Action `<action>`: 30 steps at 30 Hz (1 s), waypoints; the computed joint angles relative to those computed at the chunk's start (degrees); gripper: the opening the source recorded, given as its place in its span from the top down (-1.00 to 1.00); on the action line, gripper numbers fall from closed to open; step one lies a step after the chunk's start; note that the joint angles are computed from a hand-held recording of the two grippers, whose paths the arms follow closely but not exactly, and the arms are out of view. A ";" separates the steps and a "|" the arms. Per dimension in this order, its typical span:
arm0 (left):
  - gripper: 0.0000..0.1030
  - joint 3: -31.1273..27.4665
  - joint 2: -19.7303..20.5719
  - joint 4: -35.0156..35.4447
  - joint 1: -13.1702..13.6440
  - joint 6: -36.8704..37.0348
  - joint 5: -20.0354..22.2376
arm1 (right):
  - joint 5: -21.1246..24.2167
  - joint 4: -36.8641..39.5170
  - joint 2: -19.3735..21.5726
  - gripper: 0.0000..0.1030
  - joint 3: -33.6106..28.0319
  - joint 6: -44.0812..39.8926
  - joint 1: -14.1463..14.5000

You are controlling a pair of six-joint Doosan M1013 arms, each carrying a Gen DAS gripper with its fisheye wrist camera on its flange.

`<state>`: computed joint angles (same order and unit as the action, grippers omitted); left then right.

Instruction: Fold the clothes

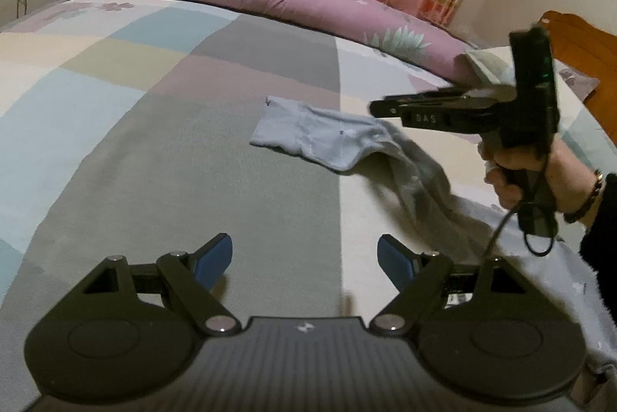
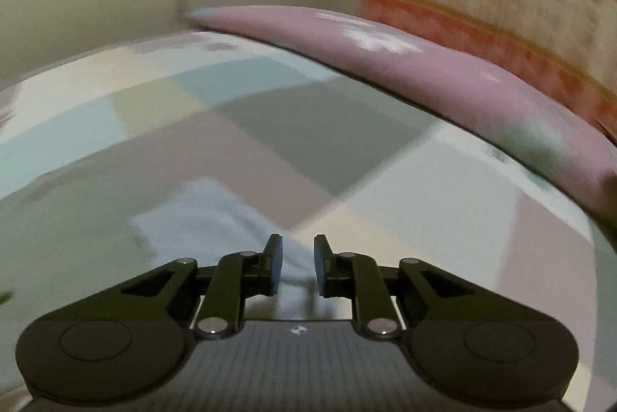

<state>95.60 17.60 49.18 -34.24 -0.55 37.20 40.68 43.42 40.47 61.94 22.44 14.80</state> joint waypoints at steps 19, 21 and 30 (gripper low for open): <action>-0.60 2.24 -1.60 -0.32 0.55 -3.00 1.23 | 8.59 -4.84 4.20 0.77 -7.90 4.36 5.64; -0.60 2.58 -1.89 0.41 0.53 -4.23 1.40 | 13.04 -3.56 5.77 0.74 -10.95 6.15 5.58; -0.60 3.01 -2.30 3.02 0.37 -5.85 -0.54 | 14.62 -3.56 3.88 0.58 -9.78 2.33 3.67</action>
